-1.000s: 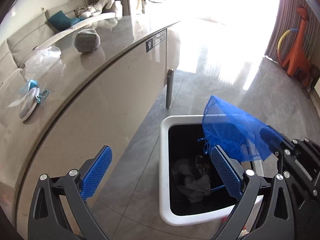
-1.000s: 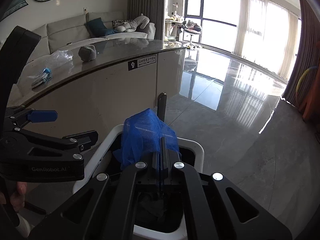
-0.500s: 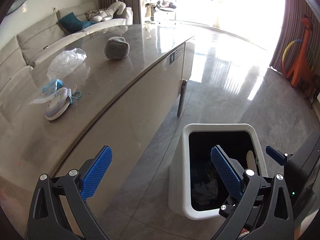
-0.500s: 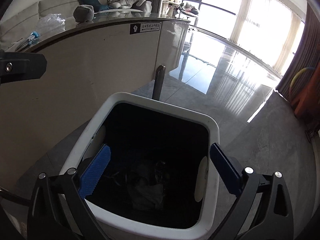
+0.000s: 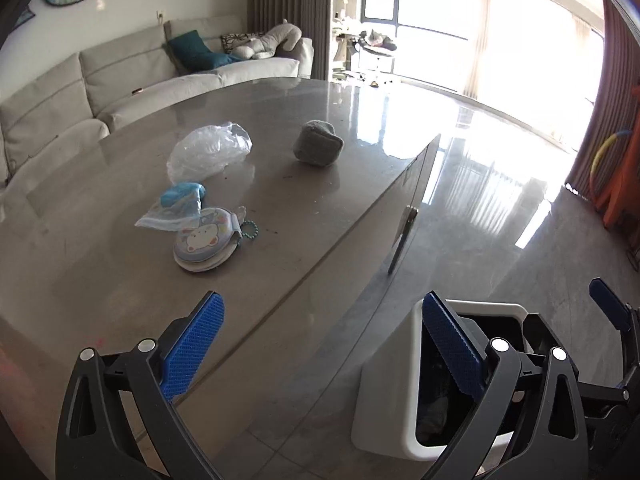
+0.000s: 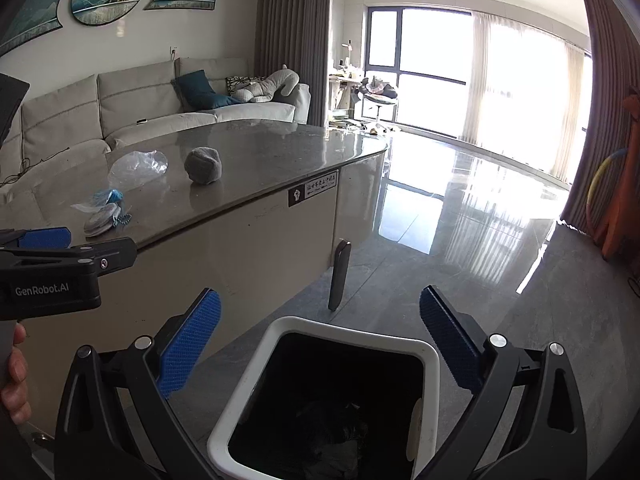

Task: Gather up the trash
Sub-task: 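Move both tools back to the island toward the white round case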

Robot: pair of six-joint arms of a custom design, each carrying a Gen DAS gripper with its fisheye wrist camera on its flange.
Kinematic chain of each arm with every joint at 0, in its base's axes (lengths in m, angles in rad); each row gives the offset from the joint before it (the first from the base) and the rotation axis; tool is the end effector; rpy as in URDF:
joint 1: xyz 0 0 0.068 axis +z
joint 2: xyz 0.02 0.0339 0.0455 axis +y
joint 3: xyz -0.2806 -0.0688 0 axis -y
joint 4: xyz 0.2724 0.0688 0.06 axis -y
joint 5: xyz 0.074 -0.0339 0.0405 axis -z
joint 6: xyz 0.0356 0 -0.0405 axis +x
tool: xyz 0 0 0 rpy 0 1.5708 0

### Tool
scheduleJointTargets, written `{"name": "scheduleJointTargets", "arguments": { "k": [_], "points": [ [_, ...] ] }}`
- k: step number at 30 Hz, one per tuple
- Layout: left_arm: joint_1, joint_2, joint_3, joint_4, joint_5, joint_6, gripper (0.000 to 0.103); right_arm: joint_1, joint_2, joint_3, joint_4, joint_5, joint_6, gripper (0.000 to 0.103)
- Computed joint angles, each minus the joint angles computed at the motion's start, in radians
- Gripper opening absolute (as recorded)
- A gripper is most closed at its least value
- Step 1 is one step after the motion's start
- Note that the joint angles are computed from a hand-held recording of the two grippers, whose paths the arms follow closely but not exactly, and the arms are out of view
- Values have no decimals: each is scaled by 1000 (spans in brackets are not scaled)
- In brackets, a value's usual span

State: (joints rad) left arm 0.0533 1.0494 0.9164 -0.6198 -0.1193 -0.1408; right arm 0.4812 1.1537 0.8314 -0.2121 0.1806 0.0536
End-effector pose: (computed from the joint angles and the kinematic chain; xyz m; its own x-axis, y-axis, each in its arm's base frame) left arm 0.2374 0.0169 0.3054 -0.6564 -0.1746 -0.7340 -0.2341 0.9720 -0.0218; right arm 0.2490 0.1228 0.2851 -0.4679 -0.1848 -0.8642 -0.2936 0.9548 -0.0452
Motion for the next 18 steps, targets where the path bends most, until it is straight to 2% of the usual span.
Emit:
{"name": "scheduleJointTargets", "arguments": {
  "k": [10, 15, 17, 18],
  "points": [
    [203, 38, 62, -11, 74, -24, 98, 66, 102, 158, 24, -17, -38, 99],
    [251, 79, 78, 13, 79, -7, 98, 107, 174, 235, 32, -16, -57, 99],
    [250, 104, 88, 18, 44, -3, 98, 124, 207, 270, 33, -15, -58, 99],
    [263, 122, 103, 13, 70, -10, 98, 129, 224, 288, 36, -14, -59, 99]
  ]
}}
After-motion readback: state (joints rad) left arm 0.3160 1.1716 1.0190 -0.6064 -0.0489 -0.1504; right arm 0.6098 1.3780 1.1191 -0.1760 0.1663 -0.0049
